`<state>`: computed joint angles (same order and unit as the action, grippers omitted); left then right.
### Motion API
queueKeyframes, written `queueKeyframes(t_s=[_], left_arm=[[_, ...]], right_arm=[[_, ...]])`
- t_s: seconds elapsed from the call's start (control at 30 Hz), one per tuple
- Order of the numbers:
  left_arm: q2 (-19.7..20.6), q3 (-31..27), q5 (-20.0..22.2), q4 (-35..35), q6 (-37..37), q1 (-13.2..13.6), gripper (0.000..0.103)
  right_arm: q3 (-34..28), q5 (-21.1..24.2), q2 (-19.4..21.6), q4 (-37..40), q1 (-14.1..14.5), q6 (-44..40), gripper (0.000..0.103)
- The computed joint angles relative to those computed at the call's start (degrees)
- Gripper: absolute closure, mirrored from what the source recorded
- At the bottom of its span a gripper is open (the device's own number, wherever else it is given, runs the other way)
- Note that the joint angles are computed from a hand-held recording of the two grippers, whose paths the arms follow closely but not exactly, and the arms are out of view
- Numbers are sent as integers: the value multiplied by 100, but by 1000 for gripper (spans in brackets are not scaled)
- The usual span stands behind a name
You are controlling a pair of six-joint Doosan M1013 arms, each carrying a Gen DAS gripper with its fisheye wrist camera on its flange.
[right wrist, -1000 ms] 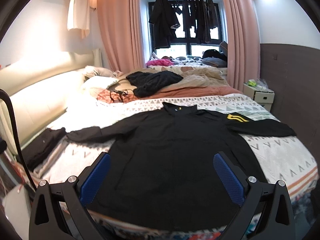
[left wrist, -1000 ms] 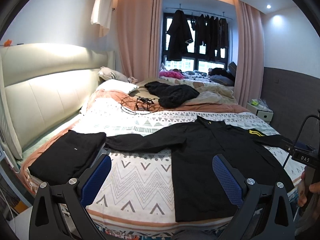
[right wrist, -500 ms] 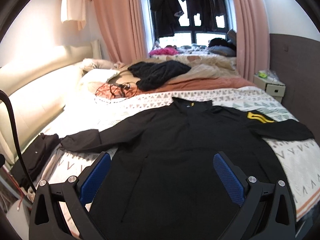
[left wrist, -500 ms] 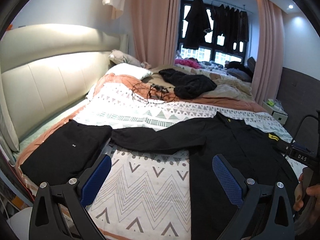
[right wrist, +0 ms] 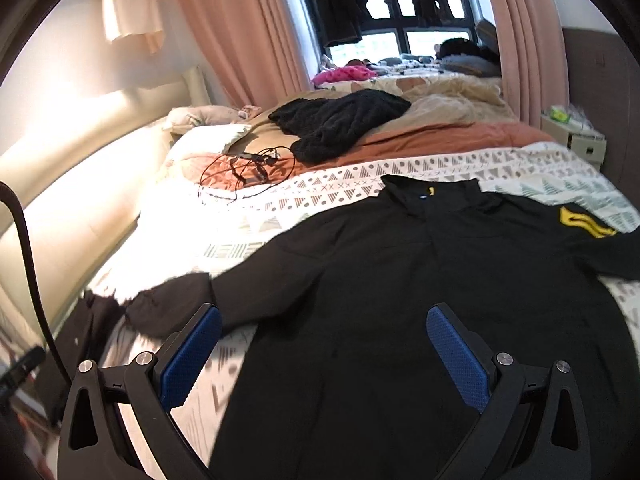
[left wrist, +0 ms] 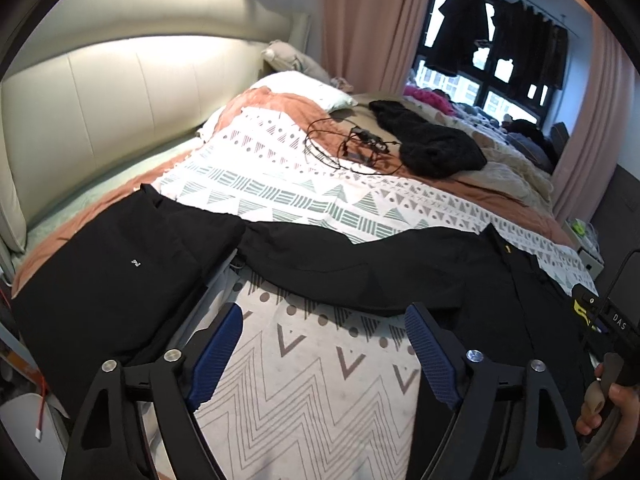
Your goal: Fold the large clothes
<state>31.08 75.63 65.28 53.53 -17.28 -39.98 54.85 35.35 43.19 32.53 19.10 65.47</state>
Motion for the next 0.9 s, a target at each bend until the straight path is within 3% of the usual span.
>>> queueKeyframes(t_s=[0.23, 0.37, 0.43, 0.47, 0.77, 0.9], left_arm=[[186, -169, -183, -486, 124, 394, 32], [356, -285, -255, -786, 257, 627, 32], [451, -353, -246, -935, 334, 716, 33], [503, -394, -223, -1028, 385, 760, 33], [936, -675, -128, -1996, 742, 1142, 33], [1038, -683, -143, -2319, 570, 1273, 33]], right_arm=[[-1329, 861, 861, 122, -31, 353, 1], [-1447, 1066, 1069, 368, -69, 362, 6], [-1611, 1271, 1207, 300, -61, 386, 20], [-1709, 1349, 1276, 175, -45, 452, 21], [-2395, 1930, 1779, -9, -75, 814, 23], [-2542, 1892, 1883, 235, -114, 904, 23]])
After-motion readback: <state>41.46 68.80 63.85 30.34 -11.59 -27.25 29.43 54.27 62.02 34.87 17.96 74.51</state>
